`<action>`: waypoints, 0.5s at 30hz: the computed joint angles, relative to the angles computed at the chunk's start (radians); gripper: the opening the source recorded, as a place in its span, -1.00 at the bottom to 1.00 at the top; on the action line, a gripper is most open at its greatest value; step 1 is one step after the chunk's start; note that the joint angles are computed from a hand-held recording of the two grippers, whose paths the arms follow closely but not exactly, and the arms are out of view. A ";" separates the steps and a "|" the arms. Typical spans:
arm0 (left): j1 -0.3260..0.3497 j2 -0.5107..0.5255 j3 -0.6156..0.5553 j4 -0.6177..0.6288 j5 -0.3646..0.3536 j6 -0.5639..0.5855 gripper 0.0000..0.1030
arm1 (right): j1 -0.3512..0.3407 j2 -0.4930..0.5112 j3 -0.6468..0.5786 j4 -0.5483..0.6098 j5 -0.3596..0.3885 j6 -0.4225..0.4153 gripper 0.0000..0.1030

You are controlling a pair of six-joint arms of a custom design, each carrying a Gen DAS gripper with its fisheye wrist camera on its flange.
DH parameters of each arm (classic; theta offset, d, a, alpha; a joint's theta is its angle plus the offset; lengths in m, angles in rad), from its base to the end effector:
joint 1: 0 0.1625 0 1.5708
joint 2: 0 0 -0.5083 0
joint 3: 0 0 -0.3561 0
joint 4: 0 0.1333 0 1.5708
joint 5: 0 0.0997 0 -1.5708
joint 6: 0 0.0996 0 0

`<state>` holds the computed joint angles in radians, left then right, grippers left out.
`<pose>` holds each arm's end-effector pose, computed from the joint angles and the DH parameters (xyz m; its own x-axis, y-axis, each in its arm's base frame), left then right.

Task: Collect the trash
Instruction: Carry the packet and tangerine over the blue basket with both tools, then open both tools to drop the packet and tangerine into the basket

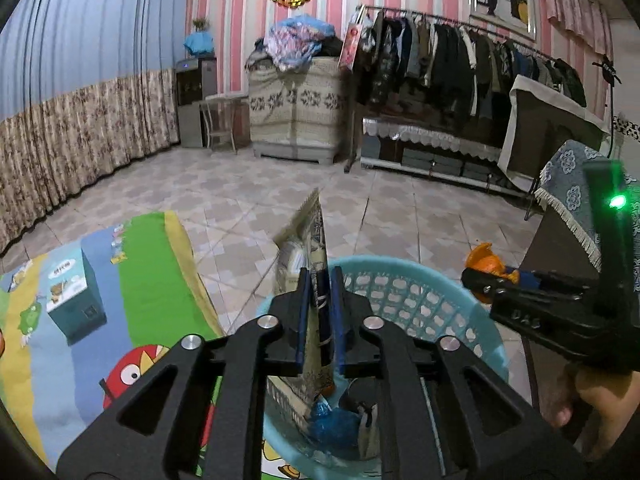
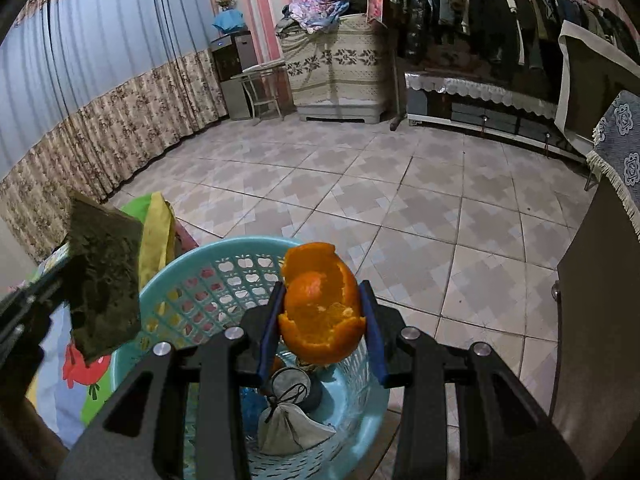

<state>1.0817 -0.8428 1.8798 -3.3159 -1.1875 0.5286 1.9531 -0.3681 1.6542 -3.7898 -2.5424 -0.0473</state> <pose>-0.1573 -0.6585 0.2301 -0.6257 0.5290 -0.5733 0.7787 0.4676 -0.4184 0.3006 -0.6107 0.0503 -0.7594 0.3785 0.5292 -0.2583 0.5711 -0.7792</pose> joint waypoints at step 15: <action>0.030 -0.055 0.023 -0.206 0.193 0.044 0.80 | 0.005 0.045 -0.090 0.179 0.036 -0.015 -0.23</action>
<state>1.1119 -0.8976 1.9027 -3.5218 -0.9948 0.5731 1.9581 -0.3232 1.5646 -3.6105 -2.5062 -0.0626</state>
